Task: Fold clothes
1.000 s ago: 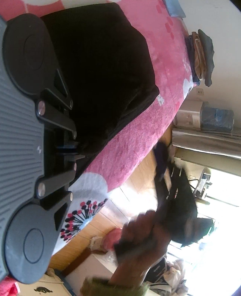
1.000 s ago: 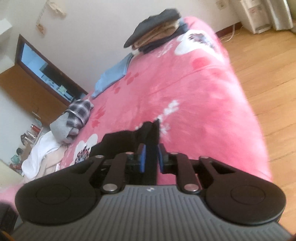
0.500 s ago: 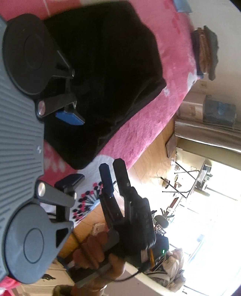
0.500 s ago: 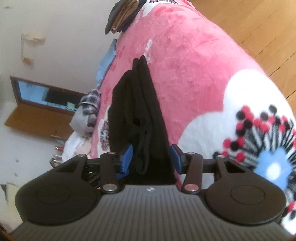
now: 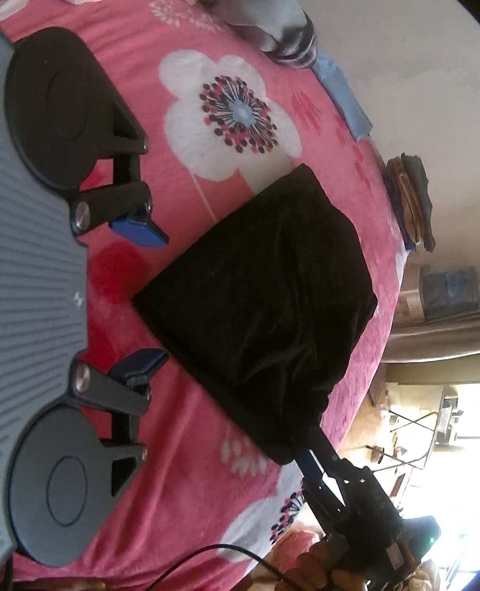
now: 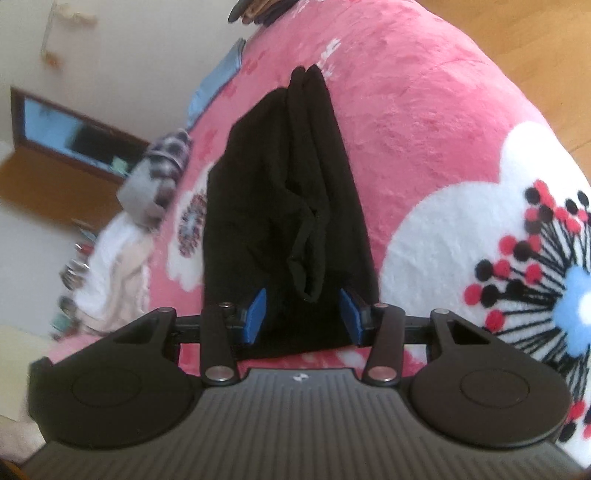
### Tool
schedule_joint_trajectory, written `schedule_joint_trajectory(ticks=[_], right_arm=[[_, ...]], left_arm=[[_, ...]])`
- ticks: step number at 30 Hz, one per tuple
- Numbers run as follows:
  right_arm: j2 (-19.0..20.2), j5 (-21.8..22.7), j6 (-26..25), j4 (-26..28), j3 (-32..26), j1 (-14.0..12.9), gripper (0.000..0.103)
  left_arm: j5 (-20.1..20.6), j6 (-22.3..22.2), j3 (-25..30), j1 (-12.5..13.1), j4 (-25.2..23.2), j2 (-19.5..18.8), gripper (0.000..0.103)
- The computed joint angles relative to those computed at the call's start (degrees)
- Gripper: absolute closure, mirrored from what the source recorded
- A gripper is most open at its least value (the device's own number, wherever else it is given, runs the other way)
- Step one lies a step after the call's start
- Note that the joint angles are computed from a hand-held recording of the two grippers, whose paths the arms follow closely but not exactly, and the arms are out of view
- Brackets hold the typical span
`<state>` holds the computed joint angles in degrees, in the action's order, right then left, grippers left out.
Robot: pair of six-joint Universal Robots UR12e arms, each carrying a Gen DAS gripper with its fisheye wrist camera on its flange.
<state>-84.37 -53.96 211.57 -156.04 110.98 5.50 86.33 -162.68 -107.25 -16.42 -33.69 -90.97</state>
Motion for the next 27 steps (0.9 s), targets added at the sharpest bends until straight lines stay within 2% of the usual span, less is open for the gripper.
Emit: schedule_joint_trajectory(ticks=[2,5,6,8,12,16,27], right_arm=[[0.2,-1.8,-1.2,0.5,-0.5,0.7,0.071],[0.4,-4.6,-3.0,2.3,-1.4,1.8,0.085],[0.4,-5.5,-3.3,2.4,-1.5,2.1,0.091],[0.4,-7.2,-3.3,2.2,-1.6,2.7,0.097],[-0.4,-7.5,-3.0,0.2,-0.7,2.9,0.100],[-1.5,-6.5,-1.5,-0.3,0.1,2.3,0.100],[-2.6,-5.4,1.7,-0.2,1.7,1.4,0.101]], left_arm=[[-0.4,0.5,-0.3,0.2,1.3,-0.2,0.042],[-0.3,0.7,-0.1,0.1,1.4,-0.9,0.045],[-0.4,0.2,0.0,0.1,1.4,-1.1,0.045],[-0.8,-0.7,0.2,0.2,1.3,-1.4,0.049],[-1.4,-1.7,0.2,0.3,1.2,-1.6,0.056],[-2.2,-2.1,0.6,0.4,-0.7,-1.6,0.067],[-4.0,-3.1,1.0,1.2,-3.3,-1.3,0.068]])
